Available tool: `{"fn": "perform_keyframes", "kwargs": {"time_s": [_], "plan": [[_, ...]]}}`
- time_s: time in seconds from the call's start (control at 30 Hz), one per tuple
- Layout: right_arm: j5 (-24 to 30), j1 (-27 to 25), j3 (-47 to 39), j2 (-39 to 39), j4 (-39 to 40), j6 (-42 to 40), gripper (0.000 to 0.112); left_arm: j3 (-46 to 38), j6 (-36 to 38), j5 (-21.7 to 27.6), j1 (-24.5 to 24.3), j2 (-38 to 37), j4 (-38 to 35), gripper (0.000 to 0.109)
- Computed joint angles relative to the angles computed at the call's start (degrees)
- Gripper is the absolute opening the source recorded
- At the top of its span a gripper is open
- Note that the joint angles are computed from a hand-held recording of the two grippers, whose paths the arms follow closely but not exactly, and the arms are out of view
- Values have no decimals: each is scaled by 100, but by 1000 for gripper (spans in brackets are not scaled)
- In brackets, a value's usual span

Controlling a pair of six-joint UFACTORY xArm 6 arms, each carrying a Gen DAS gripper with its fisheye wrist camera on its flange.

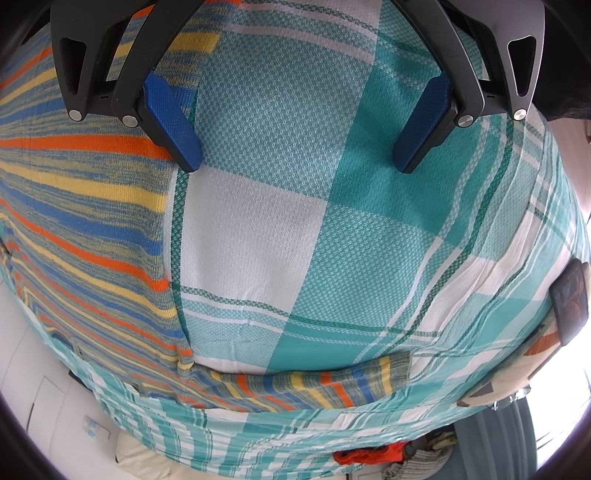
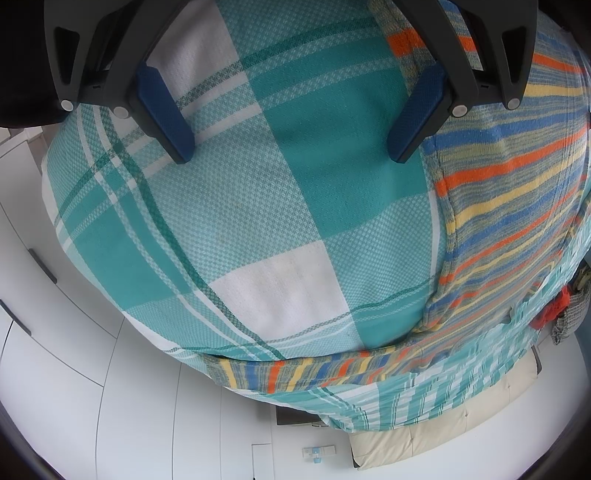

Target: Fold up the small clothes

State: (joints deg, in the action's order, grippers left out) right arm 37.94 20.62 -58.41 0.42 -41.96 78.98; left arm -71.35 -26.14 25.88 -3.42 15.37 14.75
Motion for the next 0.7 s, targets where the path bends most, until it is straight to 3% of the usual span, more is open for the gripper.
{"fn": "perform_keyframes", "kwargs": {"time_s": [0.07,0.17,0.27,0.33,0.7], "plan": [[13,-12,14,-75,177,-128,102,49,-200,-19,-11,-37,141,103],[-56,21,273,-548,-682,919,102,89,-142,-3,-40,-75,314,103],[1154,388,-132,-467,-1147,808,102,168,318,-153,1,-91,-57,103],[1517,458,-339,-314,-1014,464,102,181,539,-207,23,-78,-322,103],[1457,316,-383,-189,-437,-52,102,241,223,-314,5,-89,73,103]]}}
